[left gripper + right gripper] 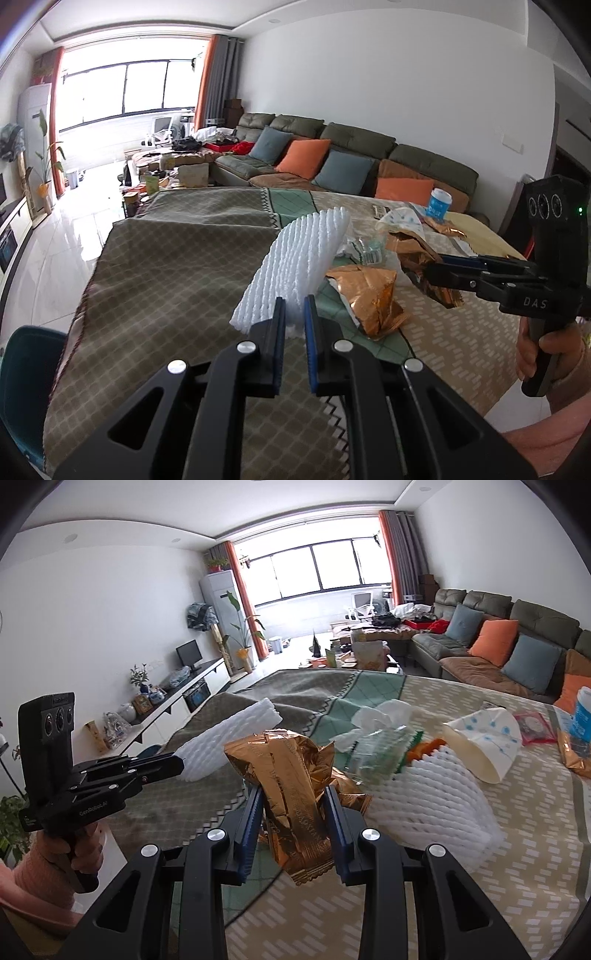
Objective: Collect trash
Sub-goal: 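Lift the foam net and foil wrapper toward the teal bin with both tools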
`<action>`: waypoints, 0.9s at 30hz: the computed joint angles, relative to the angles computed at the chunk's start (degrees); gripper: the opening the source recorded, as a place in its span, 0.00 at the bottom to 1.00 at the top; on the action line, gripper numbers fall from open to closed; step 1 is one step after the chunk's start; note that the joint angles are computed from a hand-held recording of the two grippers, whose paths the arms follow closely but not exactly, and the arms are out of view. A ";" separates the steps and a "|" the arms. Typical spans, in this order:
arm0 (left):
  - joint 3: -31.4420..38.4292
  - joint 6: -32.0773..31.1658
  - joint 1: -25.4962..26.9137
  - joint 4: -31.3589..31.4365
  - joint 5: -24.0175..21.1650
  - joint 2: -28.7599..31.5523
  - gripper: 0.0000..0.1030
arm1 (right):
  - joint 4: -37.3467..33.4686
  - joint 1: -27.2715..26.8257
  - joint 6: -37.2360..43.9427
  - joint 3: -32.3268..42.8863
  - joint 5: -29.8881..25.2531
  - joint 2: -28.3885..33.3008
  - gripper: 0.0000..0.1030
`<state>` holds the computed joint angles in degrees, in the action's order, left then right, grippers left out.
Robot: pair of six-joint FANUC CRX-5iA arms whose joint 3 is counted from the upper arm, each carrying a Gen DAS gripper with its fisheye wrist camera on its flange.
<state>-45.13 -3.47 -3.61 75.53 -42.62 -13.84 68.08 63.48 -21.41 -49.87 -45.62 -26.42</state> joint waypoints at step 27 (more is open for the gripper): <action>-3.64 3.45 13.57 1.28 -0.09 -5.95 0.11 | 7.94 -10.41 3.85 6.61 22.53 9.83 0.33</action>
